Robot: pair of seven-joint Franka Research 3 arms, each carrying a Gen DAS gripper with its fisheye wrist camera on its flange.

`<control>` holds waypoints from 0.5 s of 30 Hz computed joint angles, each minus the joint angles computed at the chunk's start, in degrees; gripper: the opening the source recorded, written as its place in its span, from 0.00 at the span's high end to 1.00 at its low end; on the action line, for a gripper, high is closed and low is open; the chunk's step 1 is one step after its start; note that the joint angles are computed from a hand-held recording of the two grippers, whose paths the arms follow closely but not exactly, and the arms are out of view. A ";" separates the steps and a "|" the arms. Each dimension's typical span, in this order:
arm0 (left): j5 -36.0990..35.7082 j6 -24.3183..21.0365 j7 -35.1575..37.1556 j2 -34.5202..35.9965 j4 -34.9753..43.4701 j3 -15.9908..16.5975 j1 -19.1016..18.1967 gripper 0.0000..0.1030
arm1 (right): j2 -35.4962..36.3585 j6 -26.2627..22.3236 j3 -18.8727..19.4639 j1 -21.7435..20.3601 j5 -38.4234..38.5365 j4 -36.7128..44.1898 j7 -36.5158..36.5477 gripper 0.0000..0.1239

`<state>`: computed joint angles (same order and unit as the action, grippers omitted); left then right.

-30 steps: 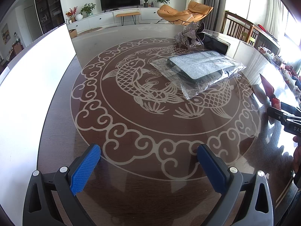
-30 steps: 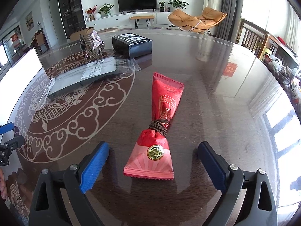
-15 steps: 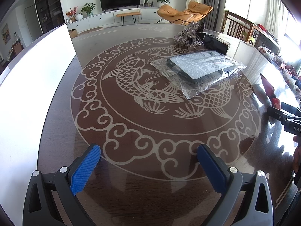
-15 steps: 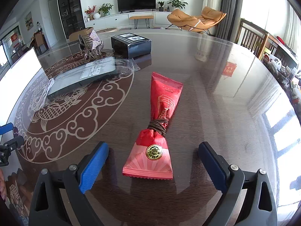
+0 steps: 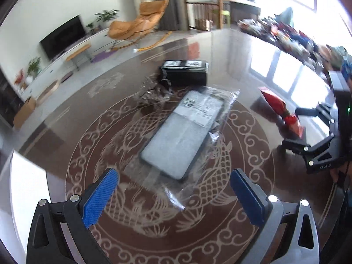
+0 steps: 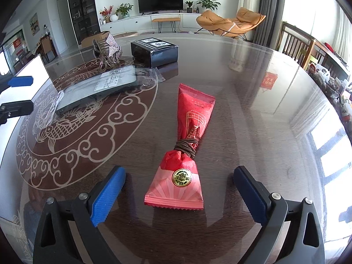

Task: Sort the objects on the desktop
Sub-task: 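Lower the left gripper onto the bagged phone case and close it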

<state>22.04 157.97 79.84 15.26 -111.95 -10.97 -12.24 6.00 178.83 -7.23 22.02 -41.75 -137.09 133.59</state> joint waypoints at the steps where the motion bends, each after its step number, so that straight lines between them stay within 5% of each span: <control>1: 0.70 -2.35 2.79 1.80 2.59 -0.48 -0.24 0.00 | 0.01 -0.02 0.00 0.02 0.02 0.01 -0.01 0.20; 6: -3.05 -7.76 12.04 9.55 12.39 -2.77 -0.05 0.00 | 0.01 -0.02 -0.05 0.06 0.04 0.01 -0.03 0.20; 15: -7.61 -11.81 13.89 17.54 23.77 -2.15 -1.03 0.00 | 0.00 0.25 -0.11 0.21 0.71 -0.11 -0.44 0.20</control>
